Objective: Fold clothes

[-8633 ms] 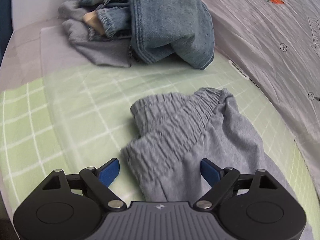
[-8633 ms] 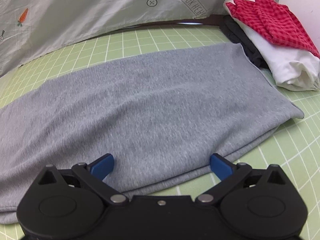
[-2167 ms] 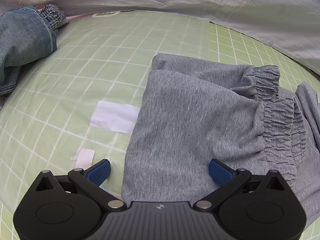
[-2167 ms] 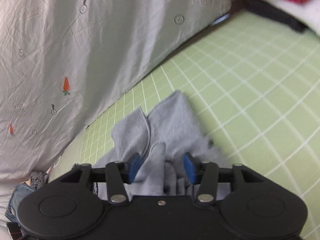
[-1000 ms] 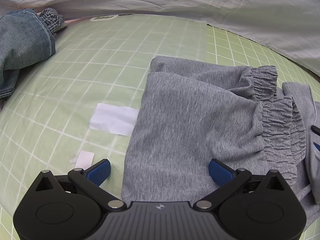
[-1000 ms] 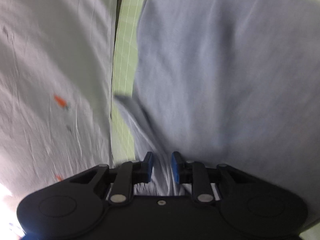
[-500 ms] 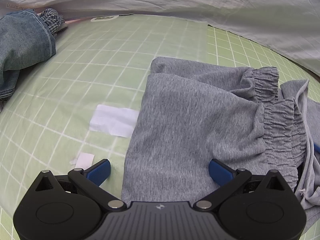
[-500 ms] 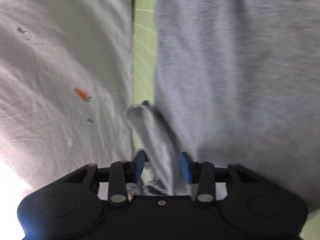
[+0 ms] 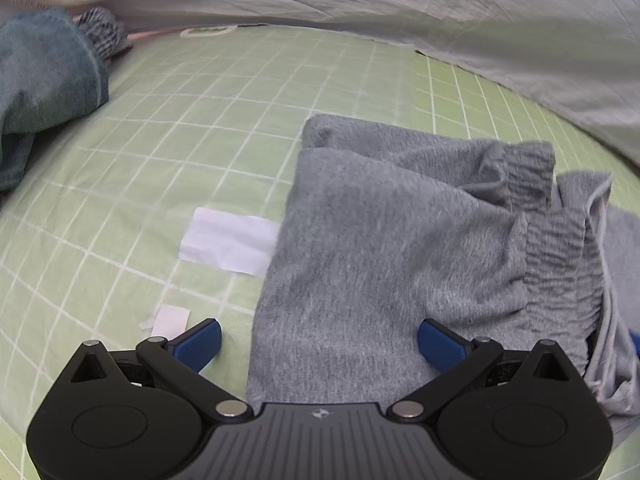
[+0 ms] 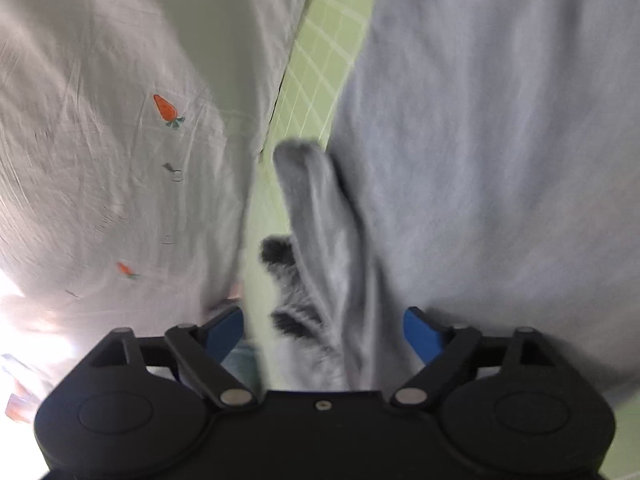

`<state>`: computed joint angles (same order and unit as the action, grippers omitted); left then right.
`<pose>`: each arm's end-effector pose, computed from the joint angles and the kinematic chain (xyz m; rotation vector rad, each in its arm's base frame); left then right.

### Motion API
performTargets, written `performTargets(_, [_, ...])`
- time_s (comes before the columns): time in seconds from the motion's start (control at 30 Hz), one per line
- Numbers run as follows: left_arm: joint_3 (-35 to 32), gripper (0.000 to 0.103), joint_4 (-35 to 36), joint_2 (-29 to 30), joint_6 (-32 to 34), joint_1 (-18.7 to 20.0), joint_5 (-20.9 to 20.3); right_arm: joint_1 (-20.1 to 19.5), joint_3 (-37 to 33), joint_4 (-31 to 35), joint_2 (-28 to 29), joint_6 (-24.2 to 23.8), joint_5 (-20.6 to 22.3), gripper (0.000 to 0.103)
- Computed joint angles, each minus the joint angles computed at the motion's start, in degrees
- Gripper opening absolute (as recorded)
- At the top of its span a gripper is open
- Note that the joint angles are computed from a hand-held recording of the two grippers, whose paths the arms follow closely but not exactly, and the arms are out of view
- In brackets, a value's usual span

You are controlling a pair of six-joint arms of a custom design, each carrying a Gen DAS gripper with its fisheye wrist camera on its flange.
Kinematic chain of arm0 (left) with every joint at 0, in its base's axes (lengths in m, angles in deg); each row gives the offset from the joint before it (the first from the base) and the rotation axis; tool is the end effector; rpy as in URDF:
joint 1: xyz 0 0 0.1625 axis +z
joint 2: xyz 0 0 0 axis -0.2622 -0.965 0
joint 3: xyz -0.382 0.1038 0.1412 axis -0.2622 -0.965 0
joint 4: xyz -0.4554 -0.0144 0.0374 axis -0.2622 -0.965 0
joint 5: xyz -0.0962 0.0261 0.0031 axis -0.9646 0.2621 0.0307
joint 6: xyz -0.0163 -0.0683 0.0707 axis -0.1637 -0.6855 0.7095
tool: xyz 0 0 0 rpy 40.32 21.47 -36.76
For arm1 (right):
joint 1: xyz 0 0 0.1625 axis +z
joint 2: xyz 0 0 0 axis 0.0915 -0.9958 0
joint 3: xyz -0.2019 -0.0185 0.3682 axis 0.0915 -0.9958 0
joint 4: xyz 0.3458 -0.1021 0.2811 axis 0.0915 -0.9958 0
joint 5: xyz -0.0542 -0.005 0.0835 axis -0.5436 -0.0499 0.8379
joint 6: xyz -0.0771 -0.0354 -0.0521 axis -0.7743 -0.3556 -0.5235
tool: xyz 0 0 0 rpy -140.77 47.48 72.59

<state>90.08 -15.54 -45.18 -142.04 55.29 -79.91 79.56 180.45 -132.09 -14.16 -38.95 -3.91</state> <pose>-0.3020 -0.5356 0.1653 -0.3132 2.1925 -0.8214 0.0974 -0.6395 0.3243 0.3268 2.8362 -0.5583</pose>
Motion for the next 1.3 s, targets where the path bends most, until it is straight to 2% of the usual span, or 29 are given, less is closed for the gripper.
performTargets(0.1, [2.01, 0.100, -1.86, -2.16, -2.89, -0.21, 0.58, 2.03, 0.51, -4.59, -1.59, -7.46, -10.03, 0.102])
performTargets(0.17, [3.24, 0.091, -3.73, -3.36, -2.19, -0.18, 0.57, 2.06, 2.96, -9.88, -3.82, -12.33, -16.06, 0.102])
performTargets(0.23, [4.32, 0.090, -6.50, -3.87, -0.11, -0.13, 0.88, 2.47, 4.30, -15.08, -4.07, -14.55, -21.98, 0.102])
performTargets(0.37, [4.79, 0.075, -11.57, -3.05, 7.55, -0.01, 1.58, 3.58, 4.30, -21.06, -2.74, -18.49, -31.00, 0.102])
performTargets(0.4, [4.69, 0.062, -12.60, -2.67, 9.52, -0.01, 1.68, 3.69, 4.30, -21.55, -2.57, -19.27, -32.53, 0.102])
performTargets(0.47, [4.48, 0.027, -14.69, -1.91, 13.42, 0.00, 1.83, 3.87, 4.33, -22.82, -2.10, -20.54, -35.49, 0.102])
performTargets(0.5, [4.43, 0.015, -15.84, -1.71, 14.63, 0.06, 1.61, 3.83, 4.37, -23.41, -1.99, -20.73, -36.67, 0.102])
performTargets(0.53, [4.64, 0.010, -17.25, -1.75, 15.19, 0.06, 1.52, 4.00, 4.10, -24.26, -1.29, -20.68, -37.65, 0.102])
performTargets(0.67, [5.72, 0.009, -16.40, -3.39, 11.26, -1.14, 4.79, 4.27, 3.47, -27.83, 0.28, -21.00, -40.00, 0.102])
performTargets(0.73, [5.82, 0.009, -13.65, -4.62, 8.75, -1.64, 6.65, 4.32, 3.48, -29.12, 0.29, -21.89, -41.08, 0.102])
performTargets(0.77, [5.66, 0.009, -11.52, -5.18, 7.05, -1.89, 7.58, 4.24, 3.56, -29.36, 0.03, -22.40, -41.57, 0.102])
performTargets(0.87, [3.05, 0.008, 1.68, -6.06, -0.77, -2.24, 10.37, 3.69, 3.91, -29.20, -1.21, -24.01, -42.21, 0.102])
performTargets(0.93, [3.41, 0.008, 1.69, -7.49, -2.17, -2.83, 11.58, 3.12, 4.14, -28.82, -2.17, -25.23, -42.23, 0.102])
performTargets(1.03, [4.59, 0.008, -8.61, -7.67, 4.02, -4.28, 12.68, 2.05, 4.16, -28.01, -3.30, -27.20, -42.55, 0.102])
performTargets(1.17, [2.04, 0.008, -23.86, -1.31, 17.95, -6.27, 13.58, 0.25, 3.05, -25.70, -3.79, -27.81, -41.76, 0.102])
performTargets(1.23, [-0.10, 0.008, -34.95, 3.36, 27.22, -6.90, 12.03, -0.43, 2.21, -24.96, -3.61, -28.68, -40.84, 0.102])
performTargets(1.3, [-3.12, 0.008, -45.56, 8.78, 36.97, -6.96, 8.69, -0.91, 1.22, -24.31, -3.14, -29.99, -39.73, 0.102])
